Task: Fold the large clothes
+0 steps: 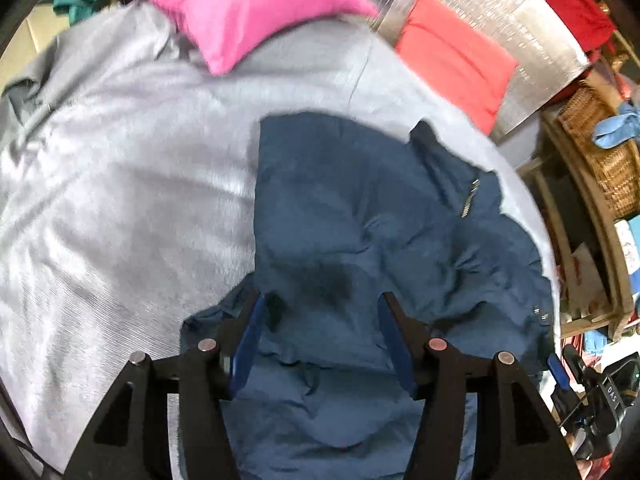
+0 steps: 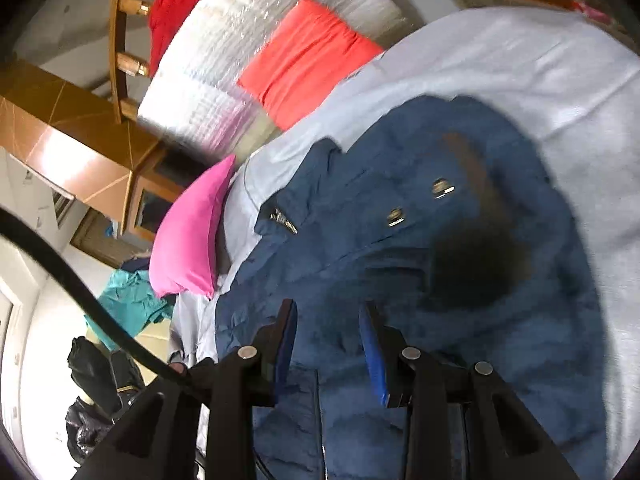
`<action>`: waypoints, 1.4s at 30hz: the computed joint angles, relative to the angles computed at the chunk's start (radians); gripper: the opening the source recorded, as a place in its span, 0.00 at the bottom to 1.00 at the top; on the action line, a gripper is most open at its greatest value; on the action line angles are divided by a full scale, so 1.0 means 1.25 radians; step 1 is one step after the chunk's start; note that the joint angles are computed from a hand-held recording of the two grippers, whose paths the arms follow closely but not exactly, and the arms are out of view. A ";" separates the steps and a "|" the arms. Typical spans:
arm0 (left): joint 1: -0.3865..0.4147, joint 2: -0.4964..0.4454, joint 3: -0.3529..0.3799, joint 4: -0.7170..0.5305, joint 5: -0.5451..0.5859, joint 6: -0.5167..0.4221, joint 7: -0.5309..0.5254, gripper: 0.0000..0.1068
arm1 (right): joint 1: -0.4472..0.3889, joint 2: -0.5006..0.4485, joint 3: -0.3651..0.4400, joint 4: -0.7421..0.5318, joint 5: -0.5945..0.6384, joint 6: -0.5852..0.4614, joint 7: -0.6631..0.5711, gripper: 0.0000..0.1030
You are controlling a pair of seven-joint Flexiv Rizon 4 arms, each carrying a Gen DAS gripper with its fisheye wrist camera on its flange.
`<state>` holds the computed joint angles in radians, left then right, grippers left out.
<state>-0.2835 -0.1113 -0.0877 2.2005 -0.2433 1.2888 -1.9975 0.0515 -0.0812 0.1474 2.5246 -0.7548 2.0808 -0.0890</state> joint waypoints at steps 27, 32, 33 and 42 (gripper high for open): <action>-0.048 -0.103 0.024 -0.166 0.221 -0.129 -0.063 0.56 | -0.094 -0.219 0.007 -0.175 -0.447 0.039 0.304 0.16; -0.046 -0.077 0.025 -0.163 0.221 -0.149 -0.057 0.56 | -0.090 -0.124 -0.029 -0.089 -0.387 0.060 0.243 0.20; -0.042 -0.066 0.024 -0.151 0.210 -0.142 -0.053 0.56 | -0.087 -0.098 -0.031 -0.062 -0.335 0.057 0.204 0.20; -0.038 -0.070 0.048 -0.191 0.332 -0.249 -0.174 0.57 | -0.178 -0.090 -0.122 -0.029 -0.508 0.083 0.342 0.08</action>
<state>-0.3306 -0.1991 -0.0275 1.9621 0.1712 0.9778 -2.2149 -0.1710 -0.1941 -0.0057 2.4888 -1.3896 2.1841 0.3385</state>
